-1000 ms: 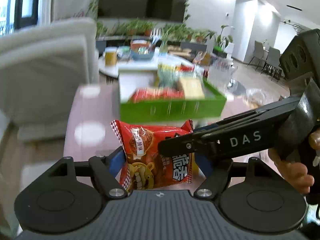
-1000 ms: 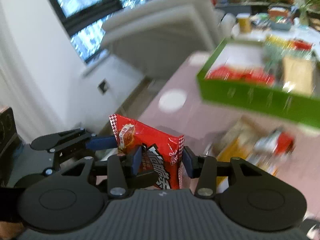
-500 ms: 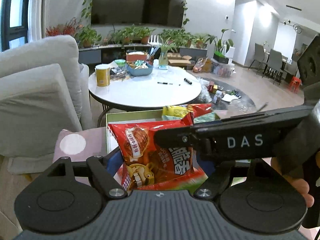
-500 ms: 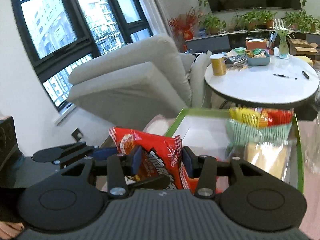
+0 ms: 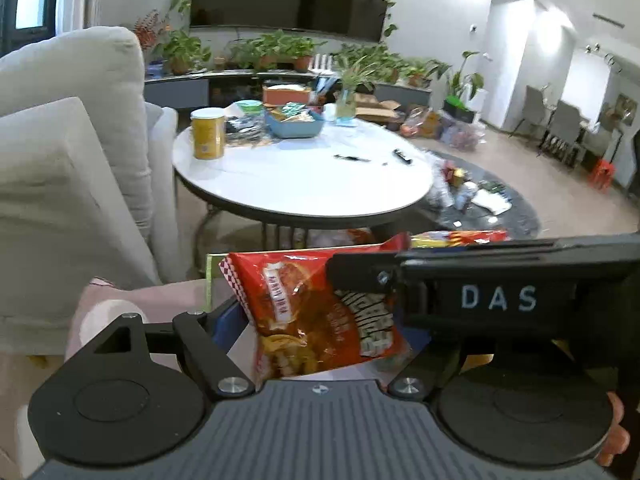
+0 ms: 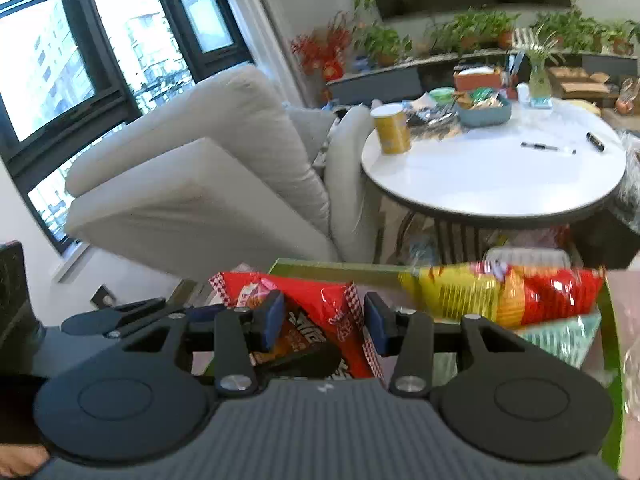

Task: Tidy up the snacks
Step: 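Lower the red-and-white chip bag into the green box and open the right gripper, then move the right gripper back over the remaining snack pile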

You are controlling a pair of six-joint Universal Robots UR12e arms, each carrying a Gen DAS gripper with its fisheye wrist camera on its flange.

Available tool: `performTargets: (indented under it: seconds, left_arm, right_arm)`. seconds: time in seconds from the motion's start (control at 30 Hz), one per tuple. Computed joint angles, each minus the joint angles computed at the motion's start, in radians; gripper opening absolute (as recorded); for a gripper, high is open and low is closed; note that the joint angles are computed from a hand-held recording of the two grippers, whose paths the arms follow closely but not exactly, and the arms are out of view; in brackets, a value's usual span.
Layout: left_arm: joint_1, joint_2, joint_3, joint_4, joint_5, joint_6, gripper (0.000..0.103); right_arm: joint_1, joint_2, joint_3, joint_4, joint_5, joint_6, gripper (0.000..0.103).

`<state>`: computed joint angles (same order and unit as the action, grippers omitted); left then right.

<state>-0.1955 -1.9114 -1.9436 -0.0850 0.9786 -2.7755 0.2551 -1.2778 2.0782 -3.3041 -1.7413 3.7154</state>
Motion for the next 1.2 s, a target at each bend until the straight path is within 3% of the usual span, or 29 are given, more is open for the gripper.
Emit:
performTargets:
  seconds: [0.13,0.33,0.4,0.47,0.57,0.7,0.87,1.0,1.1,1.2]
  left_arm:
    - [0.013,0.015,-0.014,-0.021,0.000,0.007,0.086]
    - [0.035,0.063,-0.076,0.021,0.025,0.030,0.088]
    - [0.040,0.085,-0.096,0.024,0.025,0.036,0.091]
    - [0.046,0.107,-0.123,0.048,0.024,0.038,0.094]
    - [0.055,0.145,-0.162,0.071,0.028,0.054,0.095]
    - [0.065,0.194,-0.216,0.101,0.032,0.064,0.102]
    - [0.077,0.236,-0.264,0.097,0.012,0.082,0.102]
    - [0.085,0.269,-0.303,0.106,0.017,0.086,0.102]
    - [0.093,0.295,-0.331,0.118,0.015,0.088,0.102]
    - [0.100,0.314,-0.356,0.136,0.017,0.084,0.102]
  right_arm:
    - [0.002,-0.013,0.018,-0.022,-0.001,0.011,0.048]
    - [0.027,-0.055,0.056,-0.029,-0.046,0.026,0.048]
    - [0.038,-0.069,0.064,-0.024,-0.060,0.008,0.053]
    - [0.063,-0.087,0.074,-0.021,-0.106,-0.015,0.062]
    - [0.100,-0.111,0.096,-0.037,-0.170,-0.042,0.062]
    - [0.138,-0.137,0.134,-0.098,-0.197,-0.080,0.062]
    - [0.220,-0.104,0.145,-0.245,-0.357,-0.149,0.062]
    - [0.262,-0.094,0.141,-0.270,-0.443,-0.165,0.062]
    - [0.271,-0.103,0.145,-0.244,-0.455,-0.121,0.062]
    - [0.264,-0.122,0.161,-0.230,-0.403,-0.074,0.062]
